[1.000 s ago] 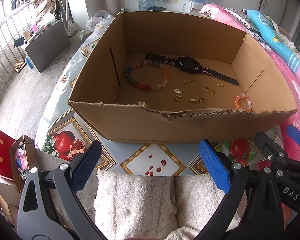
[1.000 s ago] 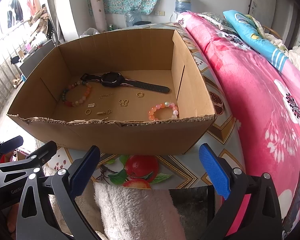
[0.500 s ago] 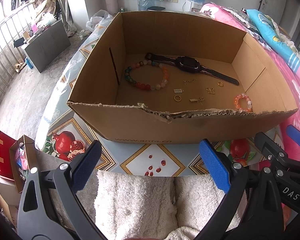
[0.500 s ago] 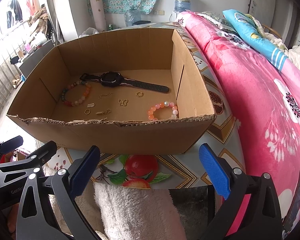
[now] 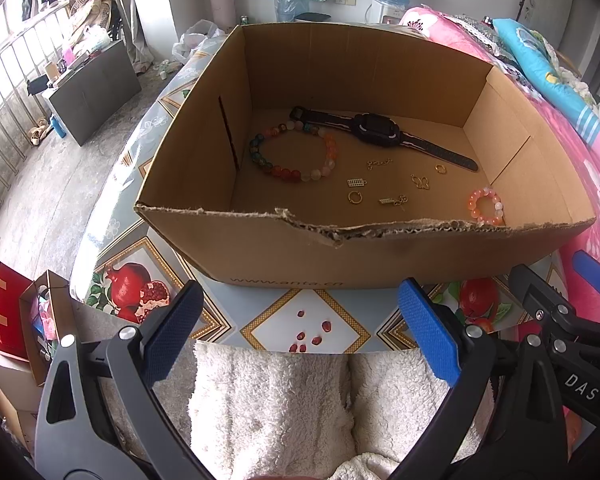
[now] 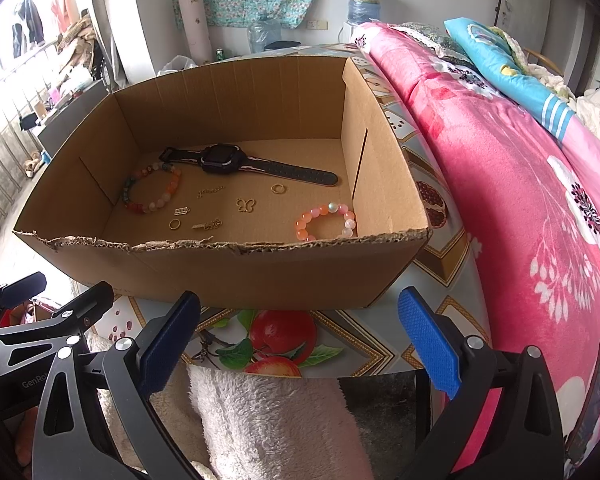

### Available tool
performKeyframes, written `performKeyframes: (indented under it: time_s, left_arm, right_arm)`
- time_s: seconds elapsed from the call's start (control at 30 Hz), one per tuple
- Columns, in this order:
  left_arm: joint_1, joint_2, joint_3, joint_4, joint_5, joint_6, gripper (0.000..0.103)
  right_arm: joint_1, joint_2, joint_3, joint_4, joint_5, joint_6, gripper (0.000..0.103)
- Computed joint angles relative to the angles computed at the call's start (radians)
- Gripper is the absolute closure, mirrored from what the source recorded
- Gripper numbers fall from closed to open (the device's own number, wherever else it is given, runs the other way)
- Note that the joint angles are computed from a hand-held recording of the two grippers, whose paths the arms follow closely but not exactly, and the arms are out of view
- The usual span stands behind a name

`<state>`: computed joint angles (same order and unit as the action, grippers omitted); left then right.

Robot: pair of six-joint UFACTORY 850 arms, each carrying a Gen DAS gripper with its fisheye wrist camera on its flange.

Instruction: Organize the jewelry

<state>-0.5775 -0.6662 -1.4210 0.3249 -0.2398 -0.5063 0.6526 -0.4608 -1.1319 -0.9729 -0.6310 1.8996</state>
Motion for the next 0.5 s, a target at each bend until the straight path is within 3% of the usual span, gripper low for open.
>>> performKeyframes:
  time_s: [0.5]
  left_arm:
    - [0.001, -0.001, -0.001, -0.003, -0.001, 0.001, 0.009]
  right_arm:
    - [0.000, 0.001, 0.001, 0.000, 0.000, 0.000, 0.007]
